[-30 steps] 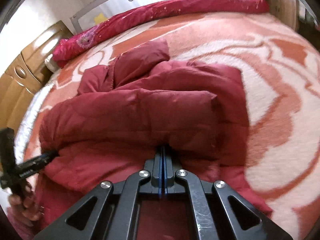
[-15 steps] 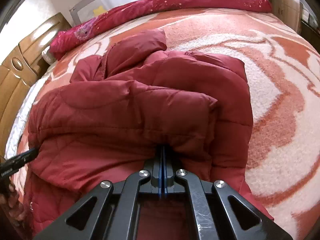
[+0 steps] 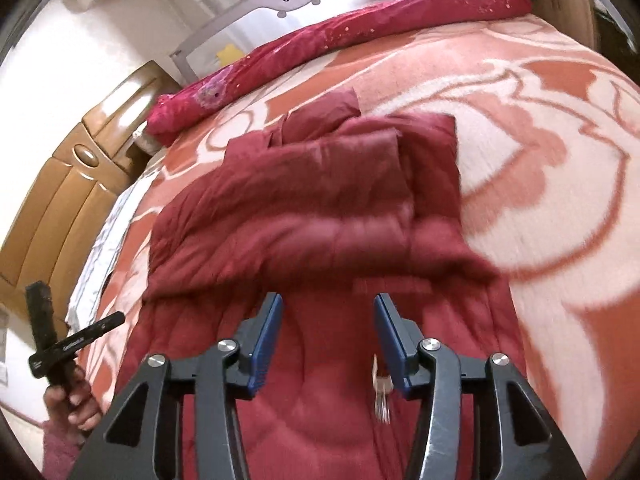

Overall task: Fold large clothes
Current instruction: 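Grasp the jacket edge with both tools and fold the body in half lengthwise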

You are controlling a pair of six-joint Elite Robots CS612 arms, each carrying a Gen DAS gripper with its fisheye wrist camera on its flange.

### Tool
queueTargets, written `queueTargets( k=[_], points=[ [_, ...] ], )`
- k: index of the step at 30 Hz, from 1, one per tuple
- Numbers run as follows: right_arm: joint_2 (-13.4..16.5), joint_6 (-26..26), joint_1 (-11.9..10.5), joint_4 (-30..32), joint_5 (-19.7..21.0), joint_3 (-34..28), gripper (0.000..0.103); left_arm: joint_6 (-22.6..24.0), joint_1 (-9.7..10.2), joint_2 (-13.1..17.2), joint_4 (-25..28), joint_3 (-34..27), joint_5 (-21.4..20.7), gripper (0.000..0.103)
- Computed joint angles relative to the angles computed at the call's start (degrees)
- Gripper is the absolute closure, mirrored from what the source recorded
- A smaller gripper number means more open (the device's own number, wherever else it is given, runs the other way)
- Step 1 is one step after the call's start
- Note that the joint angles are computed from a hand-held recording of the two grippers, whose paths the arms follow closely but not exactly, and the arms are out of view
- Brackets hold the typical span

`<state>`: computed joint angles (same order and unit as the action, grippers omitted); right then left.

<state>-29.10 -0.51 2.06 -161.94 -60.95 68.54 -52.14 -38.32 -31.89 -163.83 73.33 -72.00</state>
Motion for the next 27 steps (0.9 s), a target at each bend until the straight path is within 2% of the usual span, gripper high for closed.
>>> queueTargets(
  k=[5, 8, 12, 14, 18, 22, 25, 27],
  points=[
    [-3.4, 0.4, -1.8, -2.8, 2.5, 7.7, 0.036, -3.5, -1.01, -2.4, -2.9, 5.9, -0.6, 0.068],
    [-5.2, 0.5, -2.8, -4.3, 2.8, 11.7, 0.034, -5.0, -1.66, -3.6, -4.7, 8.7, -0.5, 0.059],
    [-7.3, 0.9, -4.1, -6.7, 2.2, 16.2, 0.033, -4.9, -2.60, -4.6, -5.3, 10.8, -0.1, 0.057],
    [-8.0, 1.1, -4.4, -7.9, 1.5, 17.6, 0.029, -4.8, -2.98, -4.9, -5.1, 11.4, 0.0, 0.052],
    [-8.9, 2.0, -5.5, -10.9, 0.9, 20.2, 0.029, -5.0, -3.49, -5.5, -5.4, 12.6, 0.3, 0.042],
    [-9.7, 2.1, -6.7, -11.7, 0.5, 22.4, 0.027, -5.9, -3.65, -6.1, -6.4, 14.4, -0.2, 0.042],
    [-10.1, 1.2, -7.4, -9.8, 0.5, 23.4, 0.023, -6.7, -3.85, -6.7, -6.8, 15.9, -0.3, 0.042],
    [-10.0, 0.8, -8.0, -7.9, 2.0, 23.7, 0.022, -7.1, -3.74, -7.0, -8.0, 17.1, -1.7, 0.040]
  ],
)
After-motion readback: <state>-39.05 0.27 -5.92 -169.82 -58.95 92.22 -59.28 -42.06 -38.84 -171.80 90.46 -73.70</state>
